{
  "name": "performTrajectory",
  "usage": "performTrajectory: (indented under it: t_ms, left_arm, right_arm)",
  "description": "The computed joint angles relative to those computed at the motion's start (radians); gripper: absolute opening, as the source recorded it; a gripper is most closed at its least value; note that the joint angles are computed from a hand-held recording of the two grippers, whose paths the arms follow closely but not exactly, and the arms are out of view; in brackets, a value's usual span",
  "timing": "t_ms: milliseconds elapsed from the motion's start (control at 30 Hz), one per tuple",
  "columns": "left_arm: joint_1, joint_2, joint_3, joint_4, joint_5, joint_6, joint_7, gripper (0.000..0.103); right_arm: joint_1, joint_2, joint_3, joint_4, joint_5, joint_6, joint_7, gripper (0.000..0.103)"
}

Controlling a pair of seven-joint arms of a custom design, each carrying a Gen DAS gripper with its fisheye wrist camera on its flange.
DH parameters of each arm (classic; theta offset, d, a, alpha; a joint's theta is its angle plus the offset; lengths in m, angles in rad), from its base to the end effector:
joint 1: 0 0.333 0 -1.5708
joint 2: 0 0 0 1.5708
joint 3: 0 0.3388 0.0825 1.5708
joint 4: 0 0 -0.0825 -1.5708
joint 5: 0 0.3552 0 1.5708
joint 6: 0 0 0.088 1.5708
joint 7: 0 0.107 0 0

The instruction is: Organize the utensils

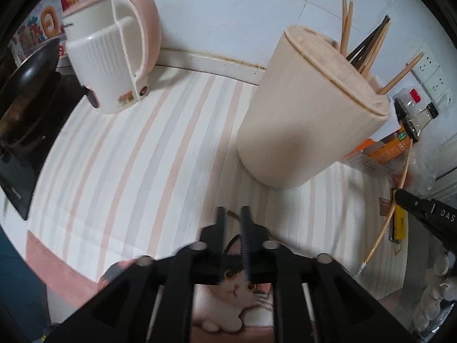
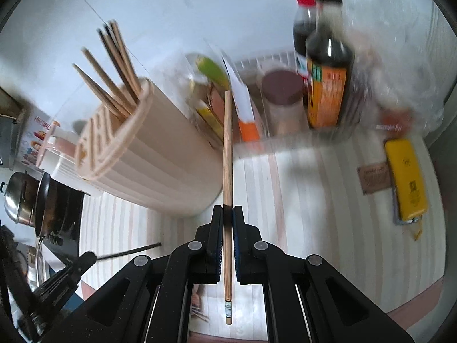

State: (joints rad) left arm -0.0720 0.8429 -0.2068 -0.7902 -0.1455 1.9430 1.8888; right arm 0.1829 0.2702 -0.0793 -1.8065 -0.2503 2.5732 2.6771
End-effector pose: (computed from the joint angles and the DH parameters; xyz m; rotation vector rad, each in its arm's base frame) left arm 0.7681 -0.1494 0.4907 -1.5821 2.5852 -0.6651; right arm 0.6441 0.0762 0.4853 -0.9811 2.4790 -0.3949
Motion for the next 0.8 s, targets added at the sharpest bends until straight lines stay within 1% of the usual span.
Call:
performTrajectory:
  t_ms: [33, 67, 100, 167, 233, 300, 400, 467, 533, 600, 700, 733, 800]
  left_arm:
    - [0.008, -0.027, -0.010, -0.072, -0.011, 0.053, 0.027, 0.034]
    - [0.007, -0.041, -0.009, -0.115, -0.008, 0.079, 0.041, 0.037]
    - [0.002, -0.046, -0.006, -0.139, 0.000, 0.086, 0.051, 0.037]
    - [0.000, -0.046, -0.011, -0.154, 0.004, 0.059, 0.081, 0.037]
    - [0.005, -0.069, -0.021, -0.209, 0.009, 0.063, 0.152, 0.037]
    - [-0.003, -0.106, -0.021, -0.289, 0.043, 0.090, 0.263, 0.037]
    - [-0.020, -0.149, -0.033, -0.385, 0.108, 0.073, 0.494, 0.037]
    - [-0.040, -0.202, -0.032, -0.504, 0.179, 0.112, 0.671, 0.037]
    - [-0.057, -0.246, -0.030, -0.603, 0.231, 0.158, 0.804, 0.037]
    - [-0.077, -0.277, -0.024, -0.675, 0.284, 0.189, 0.911, 0.037]
    - [-0.105, -0.323, -0.013, -0.789, 0.364, 0.277, 1.026, 0.037]
    - [-0.099, -0.337, -0.024, -0.816, 0.354, 0.307, 1.067, 0.037]
    - [-0.114, -0.347, -0.023, -0.835, 0.364, 0.316, 1.103, 0.037]
  right_arm:
    - [-0.004, 0.007, 0.002, -0.002, 0.009, -0.001, -0.003, 0.007]
    - [-0.008, 0.015, 0.004, 0.000, 0.022, -0.008, -0.010, 0.007]
    - [-0.011, 0.020, 0.006, 0.001, 0.033, -0.015, -0.016, 0.007]
    - [-0.014, 0.020, 0.005, -0.008, 0.045, -0.035, -0.023, 0.007]
    - [-0.015, 0.008, 0.000, -0.029, 0.045, -0.054, -0.019, 0.007]
    - [-0.022, -0.013, -0.002, -0.065, 0.050, -0.071, -0.016, 0.007]
    - [-0.037, -0.048, 0.002, -0.138, 0.070, -0.086, -0.010, 0.007]
    - [-0.051, -0.073, 0.009, -0.194, 0.099, -0.085, -0.013, 0.007]
    - [-0.058, -0.090, 0.013, -0.234, 0.113, -0.080, -0.010, 0.007]
    - [-0.064, -0.107, 0.015, -0.268, 0.125, -0.074, -0.003, 0.007]
    - [-0.072, -0.128, 0.016, -0.302, 0.129, -0.068, 0.010, 0.007]
    - [-0.076, -0.130, 0.016, -0.306, 0.131, -0.068, 0.011, 0.007]
    - [-0.082, -0.142, 0.016, -0.322, 0.134, -0.068, 0.017, 0.007]
